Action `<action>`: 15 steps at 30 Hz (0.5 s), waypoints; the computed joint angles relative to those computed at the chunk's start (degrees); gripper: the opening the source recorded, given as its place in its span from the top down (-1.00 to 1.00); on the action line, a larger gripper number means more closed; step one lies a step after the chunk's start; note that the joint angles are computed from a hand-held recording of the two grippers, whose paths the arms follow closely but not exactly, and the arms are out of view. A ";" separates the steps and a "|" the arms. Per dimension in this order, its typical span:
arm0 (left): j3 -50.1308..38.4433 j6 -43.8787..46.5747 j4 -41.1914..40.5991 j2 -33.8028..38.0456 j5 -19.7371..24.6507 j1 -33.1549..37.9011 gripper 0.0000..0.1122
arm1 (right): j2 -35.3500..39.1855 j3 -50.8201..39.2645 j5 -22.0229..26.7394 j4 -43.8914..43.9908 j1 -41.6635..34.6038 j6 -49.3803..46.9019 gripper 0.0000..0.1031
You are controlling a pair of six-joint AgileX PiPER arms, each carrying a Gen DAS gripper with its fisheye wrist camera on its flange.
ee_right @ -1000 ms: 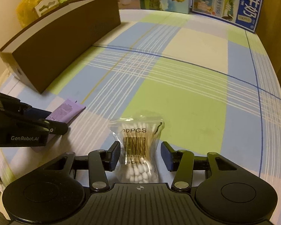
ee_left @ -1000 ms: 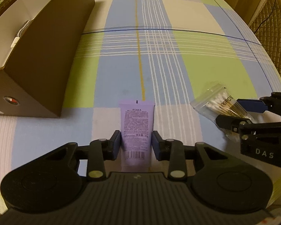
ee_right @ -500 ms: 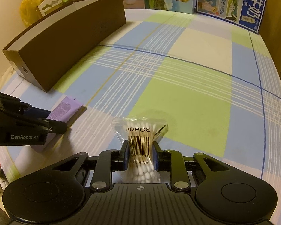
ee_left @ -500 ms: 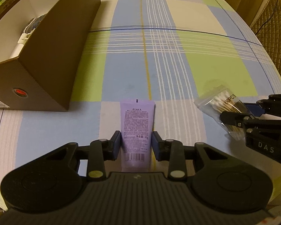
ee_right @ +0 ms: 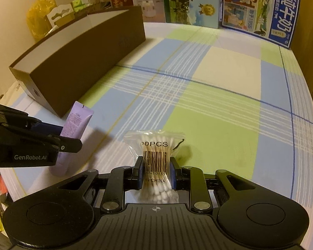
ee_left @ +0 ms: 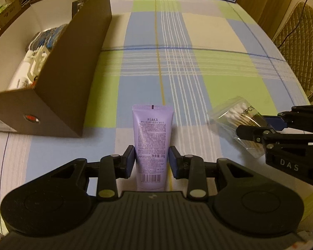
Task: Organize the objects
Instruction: 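Lift and carry the purple tube and swab bag over the brown box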
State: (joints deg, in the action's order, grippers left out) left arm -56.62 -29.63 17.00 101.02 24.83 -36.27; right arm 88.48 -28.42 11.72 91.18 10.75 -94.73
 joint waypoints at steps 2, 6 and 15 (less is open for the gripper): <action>-0.33 0.56 -0.25 -0.31 0.08 0.10 0.47 | -0.59 -0.35 0.06 -1.66 0.08 1.94 0.59; -0.87 2.41 -1.33 -1.40 0.25 0.56 0.47 | -1.78 -0.91 0.13 -3.00 0.13 3.97 0.59; -2.04 5.06 -2.41 -3.17 -0.32 1.38 0.48 | -3.31 -2.63 -0.05 -3.42 0.91 6.13 0.59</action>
